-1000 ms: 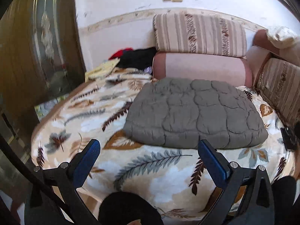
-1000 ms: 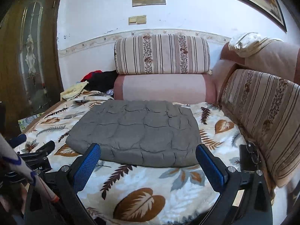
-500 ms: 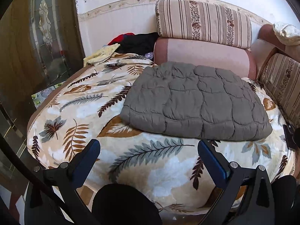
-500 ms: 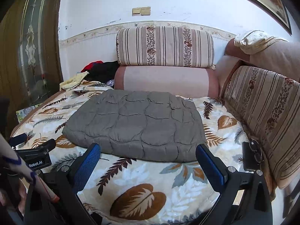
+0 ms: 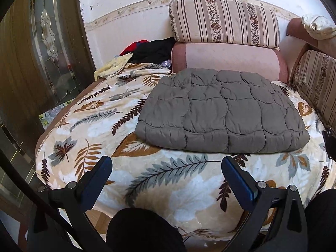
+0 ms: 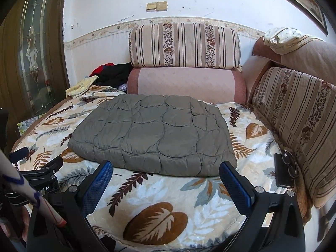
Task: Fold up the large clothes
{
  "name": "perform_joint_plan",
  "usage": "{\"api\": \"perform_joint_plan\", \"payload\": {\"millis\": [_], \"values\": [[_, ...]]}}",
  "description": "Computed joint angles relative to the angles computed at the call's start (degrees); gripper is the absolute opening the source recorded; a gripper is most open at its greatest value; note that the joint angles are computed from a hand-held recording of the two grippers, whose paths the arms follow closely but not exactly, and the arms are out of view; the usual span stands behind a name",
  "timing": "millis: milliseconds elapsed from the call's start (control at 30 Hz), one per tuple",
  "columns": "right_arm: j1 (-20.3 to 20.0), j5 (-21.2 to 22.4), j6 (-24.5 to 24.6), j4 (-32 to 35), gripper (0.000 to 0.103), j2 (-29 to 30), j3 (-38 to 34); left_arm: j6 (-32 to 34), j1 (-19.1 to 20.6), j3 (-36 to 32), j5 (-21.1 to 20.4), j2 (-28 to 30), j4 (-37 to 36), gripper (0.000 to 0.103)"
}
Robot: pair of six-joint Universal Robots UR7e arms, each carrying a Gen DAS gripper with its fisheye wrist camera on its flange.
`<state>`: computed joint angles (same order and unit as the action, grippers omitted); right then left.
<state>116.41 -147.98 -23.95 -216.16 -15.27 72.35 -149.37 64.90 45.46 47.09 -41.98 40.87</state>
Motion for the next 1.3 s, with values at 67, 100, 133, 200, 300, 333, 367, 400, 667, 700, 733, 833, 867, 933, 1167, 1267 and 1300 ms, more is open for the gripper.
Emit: {"api": "perform_joint_plan", "payload": {"millis": [67, 100, 133, 200, 300, 333, 367, 400, 667, 700, 733, 833, 867, 933, 1167, 1267, 1300], "values": [[-0.16, 0.09, 0.68, 0.51, 0.103, -0.2, 0.29, 0.03, 0.02, -0.12, 0.09, 0.09, 0.19, 0.103], [-0.22, 0.14, 0.96, 0.68, 0.103, -0.27, 0.4, -0.12, -0.03, -0.11, -0.02, 0.12, 0.24, 0.103], [-0.26, 0.11, 1.01, 0.66, 0.103, -0.25, 0.41, -0.13, -0.07, -0.1, -0.03, 0.13, 0.27, 0.103], [-0.34, 0.02, 1.04, 0.82, 0.103, -0.23, 0.43, 0.07, -0.09, -0.15, -0.03, 0.25, 0.34, 0.103], [-0.44, 0.06, 1.51, 1.38, 0.103, -0.22, 0.41, 0.52, -0.07, 0.21, -0.08, 0.16, -0.01, 0.103], [-0.47, 0.06, 1.62, 1.58, 0.103, -0.25, 0.47, 0.54, -0.04, 0.23, -0.01, 0.16, 0.02, 0.103], [-0.46, -0.02, 1.55, 1.54, 0.103, -0.18, 0.43, 0.6, -0.03, 0.44, 0.04, 0.07, -0.09, 0.103], [-0.43, -0.11, 1.52, 1.53, 0.103, -0.06, 0.29, 0.66, 0.0, 0.43, 0.07, 0.08, -0.1, 0.103], [-0.79, -0.17, 2.29, 2.27, 0.103, -0.19, 0.64, 0.56, 0.34, -0.11, 0.34, 0.64, 0.84, 0.103], [-0.83, -0.26, 2.35, 2.32, 0.103, -0.18, 0.7, 0.55, 0.37, -0.21, 0.31, 0.72, 0.91, 0.103], [-0.87, -0.37, 2.41, 2.42, 0.103, -0.15, 0.64, 0.59, 0.42, -0.27, 0.29, 0.76, 0.9, 0.103], [-1.06, -0.49, 2.74, 2.87, 0.103, -0.23, 0.8, 0.63, 0.48, -0.38, 0.38, 0.81, 1.04, 0.103], [-1.09, -0.61, 2.84, 2.98, 0.103, -0.17, 0.73, 0.6, 0.56, -0.51, 0.44, 0.86, 1.18, 0.103], [-1.16, -0.97, 2.85, 3.24, 0.103, -0.05, 0.55, 0.8, 0.61, -0.38, 0.34, 0.86, 0.94, 0.103], [-1.19, -2.78, 1.72, 3.6, 0.103, 0.91, -0.85, 0.39, 1.02, -1.03, 0.53, 1.32, 1.52, 0.103], [-1.21, -3.41, 1.46, 3.73, 0.103, 1.18, -1.3, 0.9, 1.0, -0.48, 0.52, 1.06, 0.93, 0.103], [-1.24, -3.54, 1.44, 3.83, 0.103, 1.21, -1.38, 0.93, 1.0, -0.48, 0.53, 1.07, 0.81, 0.103]]}}
